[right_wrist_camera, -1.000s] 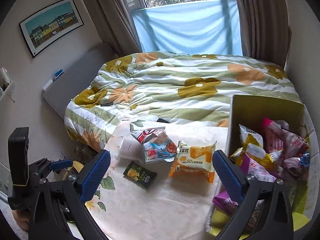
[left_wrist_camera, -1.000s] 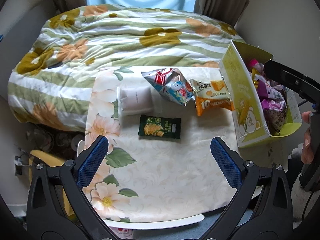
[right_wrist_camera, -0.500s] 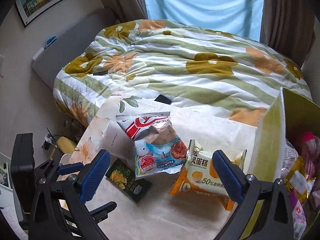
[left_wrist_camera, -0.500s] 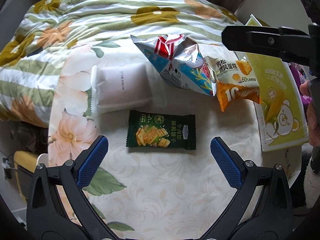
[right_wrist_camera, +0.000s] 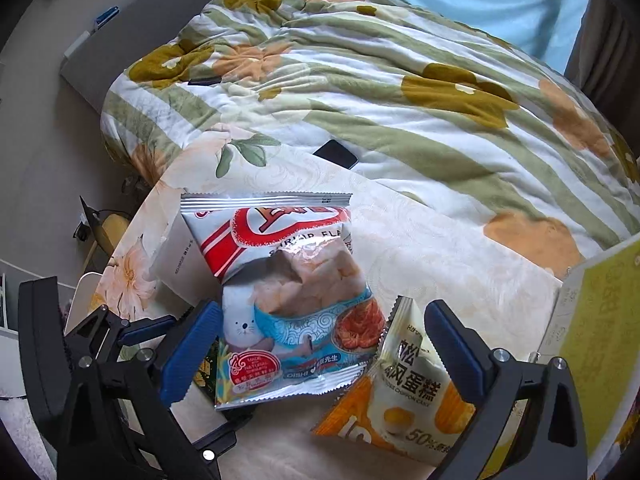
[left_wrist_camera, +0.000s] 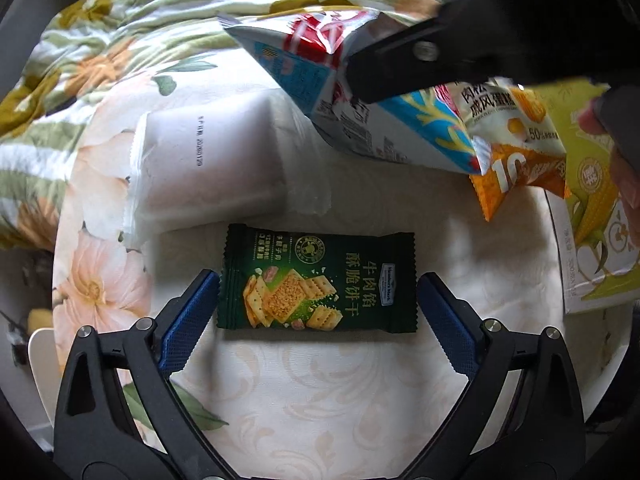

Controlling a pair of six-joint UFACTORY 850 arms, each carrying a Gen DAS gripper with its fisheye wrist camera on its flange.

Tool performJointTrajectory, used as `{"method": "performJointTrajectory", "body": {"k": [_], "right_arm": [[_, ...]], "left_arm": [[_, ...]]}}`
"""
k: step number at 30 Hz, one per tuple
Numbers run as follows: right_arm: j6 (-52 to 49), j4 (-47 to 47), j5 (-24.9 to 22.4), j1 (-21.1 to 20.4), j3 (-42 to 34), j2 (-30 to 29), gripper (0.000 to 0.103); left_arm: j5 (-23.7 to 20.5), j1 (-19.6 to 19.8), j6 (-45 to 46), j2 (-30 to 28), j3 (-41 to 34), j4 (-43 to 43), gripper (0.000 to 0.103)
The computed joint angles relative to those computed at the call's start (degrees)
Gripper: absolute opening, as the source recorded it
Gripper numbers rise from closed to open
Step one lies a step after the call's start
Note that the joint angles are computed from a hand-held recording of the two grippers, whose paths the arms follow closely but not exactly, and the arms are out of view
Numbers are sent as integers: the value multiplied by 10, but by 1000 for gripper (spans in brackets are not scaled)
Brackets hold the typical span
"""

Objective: Organize snacks
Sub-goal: 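Grasp the green cracker pack with the left tool while the right tool grasps the shrimp-flake bag, then carry both packs over the yellow box and open the left tool to drop the cracker pack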

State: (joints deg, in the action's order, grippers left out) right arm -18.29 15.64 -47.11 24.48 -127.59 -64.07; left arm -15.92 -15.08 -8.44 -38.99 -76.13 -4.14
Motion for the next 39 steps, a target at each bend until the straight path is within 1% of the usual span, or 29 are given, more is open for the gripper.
{"method": "performJointTrajectory", "body": {"k": [3, 6, 10, 11, 13, 14, 19, 21, 23, 24, 26, 27, 28, 31, 34, 39], "right_arm": [[-6, -1, -19, 3, -32, -23, 101], [-12, -6, -35, 4, -65, -47, 101], [-24, -3, -56, 7, -101, -71, 100], [-27, -4, -60, 7, -105, -75, 98], [-30, -3, -74, 8, -123, -87, 91], [-30, -1, -82, 8, -131, -93, 90], [-32, -5, -80, 9, -127, -92, 85], [-31, -3, -76, 8, -123, -90, 82], [-30, -3, -69, 8, -115, -86, 79], [-29, -3, -66, 8, -111, -83, 76], [-27, -2, -55, 7, -94, -74, 73], [-25, 2, -49, 7, -85, -69, 68], [-22, 2, -39, 7, -72, -61, 66], [-19, 3, -23, 8, -48, -48, 64], [-13, 0, 6, 11, -8, -23, 63], [-16, 18, 39, 11, 40, 15, 63]], "left_arm": [[-1, -8, -49, -4, -3, 69, 97], [-8, -22, -128, -8, -5, 164, 97], [-7, -22, -112, -6, -3, 155, 93], [-6, -21, -101, -4, -1, 147, 91], [-4, -18, -70, 0, 4, 126, 88], [-5, -17, -62, 1, 5, 121, 87], [-10, -6, -26, 14, 18, 94, 82], [-12, -3, -21, 18, 21, 82, 80], [-7, 6, 10, 24, 29, 45, 77], [-7, 9, 15, 26, 31, 37, 74], [-11, 13, 14, 28, 33, 31, 73], [-11, 17, 18, 30, 35, 24, 73], [-11, 20, 23, 31, 37, 15, 73], [-9, 32, 58, 35, 41, -30, 72], [-10, 40, 82, 42, 49, -73, 71], [-7, 50, 71, 61, 62, -68, 71]]}}
